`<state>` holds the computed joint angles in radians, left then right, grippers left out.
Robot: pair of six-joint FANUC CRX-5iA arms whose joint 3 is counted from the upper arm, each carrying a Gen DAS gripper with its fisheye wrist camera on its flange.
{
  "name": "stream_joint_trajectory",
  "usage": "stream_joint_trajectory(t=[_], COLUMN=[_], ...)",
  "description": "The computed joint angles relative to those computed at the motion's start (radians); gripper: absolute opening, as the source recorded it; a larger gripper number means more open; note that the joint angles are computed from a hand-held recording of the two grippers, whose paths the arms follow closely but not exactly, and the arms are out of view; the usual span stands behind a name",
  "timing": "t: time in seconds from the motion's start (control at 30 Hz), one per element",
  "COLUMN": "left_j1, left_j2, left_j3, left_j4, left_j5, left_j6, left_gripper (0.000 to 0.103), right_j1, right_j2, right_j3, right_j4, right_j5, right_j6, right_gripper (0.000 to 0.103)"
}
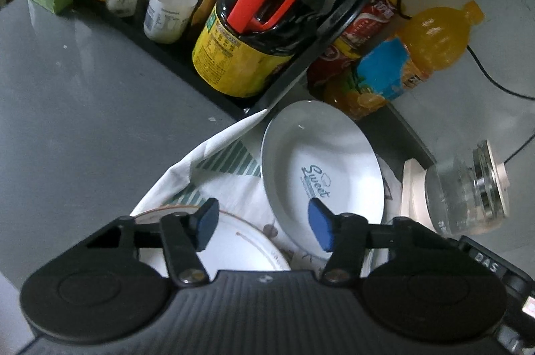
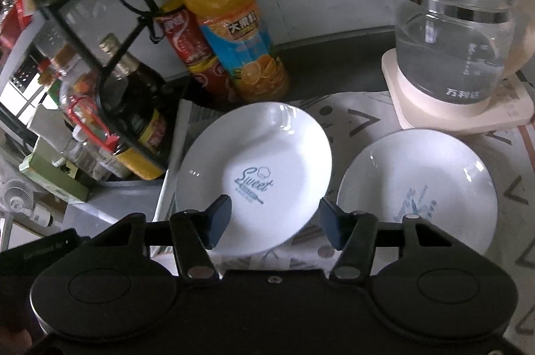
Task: Organize plates and bowls
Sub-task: 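Move both grippers toward the white plate printed 'Sweet', then close both grippers on the 'Sweet' plate's rim and lift it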
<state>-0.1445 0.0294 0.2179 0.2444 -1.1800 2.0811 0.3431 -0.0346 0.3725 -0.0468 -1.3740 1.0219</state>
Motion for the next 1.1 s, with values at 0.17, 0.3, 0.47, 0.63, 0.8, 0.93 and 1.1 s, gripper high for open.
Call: stream_joint_trajectory(t=[0.17, 0.3, 0.47, 0.63, 0.8, 0.93, 1.1], left_j1=[0.005, 0.009, 0.008, -0.001, -0.011, -0.016, -0.018], left_j2=[0.034, 0.062, 0.101, 0.134, 0.158, 0.168, 0.167], left_j3=[-0.013, -0.018, -0.012, 0.002, 0.017, 0.026, 0.017], left_j4=[0.022, 0.036, 0.046, 0.037, 0.023, 0.014, 0.013], left_j5=[0.037, 0.058, 0.078, 0.086, 0.080, 0.078, 0.091], left_j6=[0.015, 0.034, 0.044, 0.059, 0.079, 0.092, 0.101], left_gripper=[0.039, 0.031, 0.029, 0.025, 0.023, 0.020, 0.018], right_j1=[-0.024, -0.030, -0.043, -0.066, -0.087, -0.087, -0.097], right_j2=[0.072, 0.121, 0.170, 0.200, 0.228, 0.238, 0.249], right_j3=[0.049, 0.076, 0.091, 0.085, 0.103, 0.117, 0.127], right_j4=[0.000, 0.000, 0.008, -0.009, -0.053, -0.039, -0.004], right_j5=[-0.022, -0.027, -0.014, 0.001, 0.002, 0.008, 0.014], right_j6=[0.018, 0.058, 0.060, 0.082, 0.106, 0.098, 0.077], right_gripper=[0.037, 0.035, 0.029, 0.020, 0.013, 0.014, 0.015])
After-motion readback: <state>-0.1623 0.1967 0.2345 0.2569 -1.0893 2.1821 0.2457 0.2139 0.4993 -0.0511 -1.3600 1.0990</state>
